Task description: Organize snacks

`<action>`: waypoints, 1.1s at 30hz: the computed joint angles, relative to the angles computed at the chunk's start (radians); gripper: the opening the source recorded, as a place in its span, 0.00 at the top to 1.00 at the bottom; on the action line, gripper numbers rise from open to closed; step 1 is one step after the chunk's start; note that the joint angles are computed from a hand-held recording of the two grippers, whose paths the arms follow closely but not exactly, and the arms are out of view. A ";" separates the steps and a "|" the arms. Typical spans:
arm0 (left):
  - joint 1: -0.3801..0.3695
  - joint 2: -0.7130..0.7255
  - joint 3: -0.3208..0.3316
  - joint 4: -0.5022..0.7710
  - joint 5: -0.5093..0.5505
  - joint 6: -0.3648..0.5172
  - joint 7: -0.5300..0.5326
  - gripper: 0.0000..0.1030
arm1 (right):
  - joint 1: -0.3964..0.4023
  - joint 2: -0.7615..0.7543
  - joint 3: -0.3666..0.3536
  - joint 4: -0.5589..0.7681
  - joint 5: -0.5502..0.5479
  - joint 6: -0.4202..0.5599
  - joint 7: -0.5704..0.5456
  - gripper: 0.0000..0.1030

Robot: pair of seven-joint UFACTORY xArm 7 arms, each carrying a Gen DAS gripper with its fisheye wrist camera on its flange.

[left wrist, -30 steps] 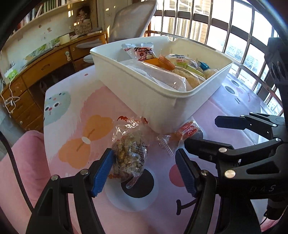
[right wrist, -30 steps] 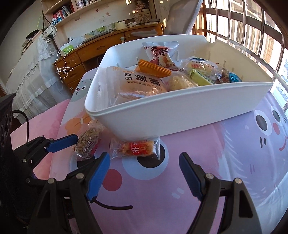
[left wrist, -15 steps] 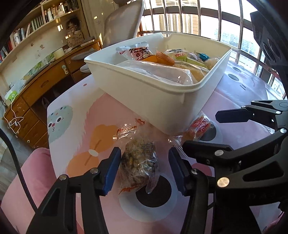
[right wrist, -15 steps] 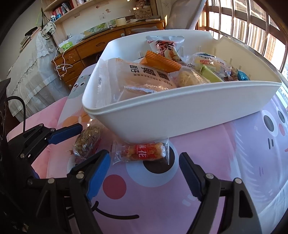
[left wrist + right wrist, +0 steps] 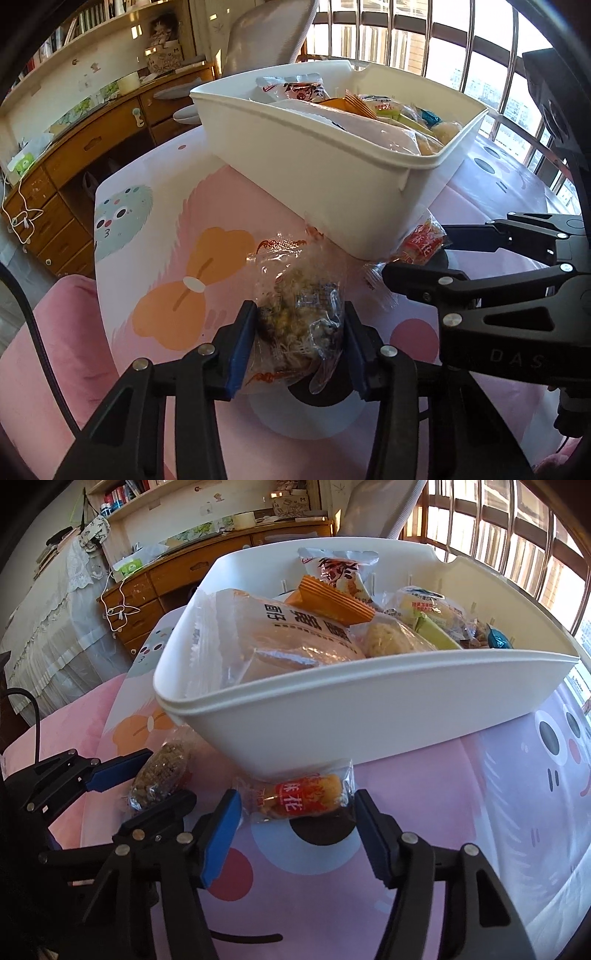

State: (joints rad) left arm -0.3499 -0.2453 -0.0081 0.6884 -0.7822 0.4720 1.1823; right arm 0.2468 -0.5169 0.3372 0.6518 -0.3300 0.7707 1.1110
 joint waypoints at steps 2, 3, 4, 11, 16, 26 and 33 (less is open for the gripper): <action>0.010 -0.009 0.000 -0.003 0.012 0.020 -0.031 0.58 | 0.002 -0.005 -0.004 -0.003 0.006 -0.003 0.002 0.43; 0.014 -0.015 0.000 -0.005 0.019 0.031 -0.046 0.58 | 0.003 -0.010 -0.005 -0.006 0.009 -0.004 0.004 0.44; 0.018 -0.021 0.000 -0.007 0.028 0.042 -0.064 0.58 | 0.004 -0.015 -0.006 -0.009 0.012 -0.005 0.004 0.46; 0.039 -0.090 0.003 -0.051 0.097 0.099 -0.199 0.58 | 0.022 -0.040 -0.011 -0.011 0.045 0.020 -0.033 0.49; 0.042 -0.172 -0.001 -0.106 0.166 0.120 -0.313 0.58 | 0.040 -0.068 -0.008 -0.015 0.069 0.057 -0.060 0.50; 0.047 -0.373 -0.015 -0.191 0.322 0.236 -0.612 0.58 | 0.091 -0.192 -0.052 -0.055 0.176 0.100 -0.193 0.50; 0.020 -0.495 -0.053 -0.187 0.398 0.309 -0.806 0.58 | 0.108 -0.309 -0.104 -0.066 0.252 0.158 -0.349 0.50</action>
State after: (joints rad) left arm -0.3297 -0.7403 -0.0613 0.5015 -0.3846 0.7806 0.3765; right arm 0.3550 -0.8259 0.2331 0.5857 -0.0779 0.9286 0.7620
